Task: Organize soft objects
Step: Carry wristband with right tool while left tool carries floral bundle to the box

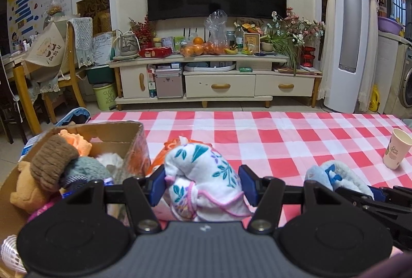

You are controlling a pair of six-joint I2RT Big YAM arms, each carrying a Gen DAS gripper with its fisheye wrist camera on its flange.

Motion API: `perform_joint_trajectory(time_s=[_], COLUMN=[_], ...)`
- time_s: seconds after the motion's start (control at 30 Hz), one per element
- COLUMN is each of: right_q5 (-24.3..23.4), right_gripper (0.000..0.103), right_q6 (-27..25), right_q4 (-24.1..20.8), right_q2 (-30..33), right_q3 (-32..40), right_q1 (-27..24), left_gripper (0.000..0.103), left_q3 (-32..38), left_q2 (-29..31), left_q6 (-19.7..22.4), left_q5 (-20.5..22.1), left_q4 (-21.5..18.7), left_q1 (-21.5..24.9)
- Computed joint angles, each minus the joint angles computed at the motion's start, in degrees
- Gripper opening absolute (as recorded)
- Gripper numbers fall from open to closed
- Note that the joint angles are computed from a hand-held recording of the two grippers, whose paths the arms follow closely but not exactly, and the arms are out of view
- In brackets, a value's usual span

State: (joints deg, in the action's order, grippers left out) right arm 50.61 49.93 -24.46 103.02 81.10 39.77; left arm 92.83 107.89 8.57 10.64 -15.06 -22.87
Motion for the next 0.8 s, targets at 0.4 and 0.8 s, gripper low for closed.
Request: perform_joint_trajectory(time_s=[0.4, 0.8], right_q5=[1.4, 0.2], right_gripper=[0.033, 0.033], right_q6=[-0.5, -7.6], right_q4=[-0.8, 1.7], right_q2=[0.2, 2.9], right_q3=[2.3, 9.3], right_q1=[1.7, 2.2], left_gripper=[0.059, 0.059], left_q3=[-1.2, 0.1], left_q2=[-1.6, -1.5], left_q6=[0.0, -2.2], left_q5=[1.4, 3.4], left_q4=[2.5, 2.5], left_q1=[2.3, 5.3])
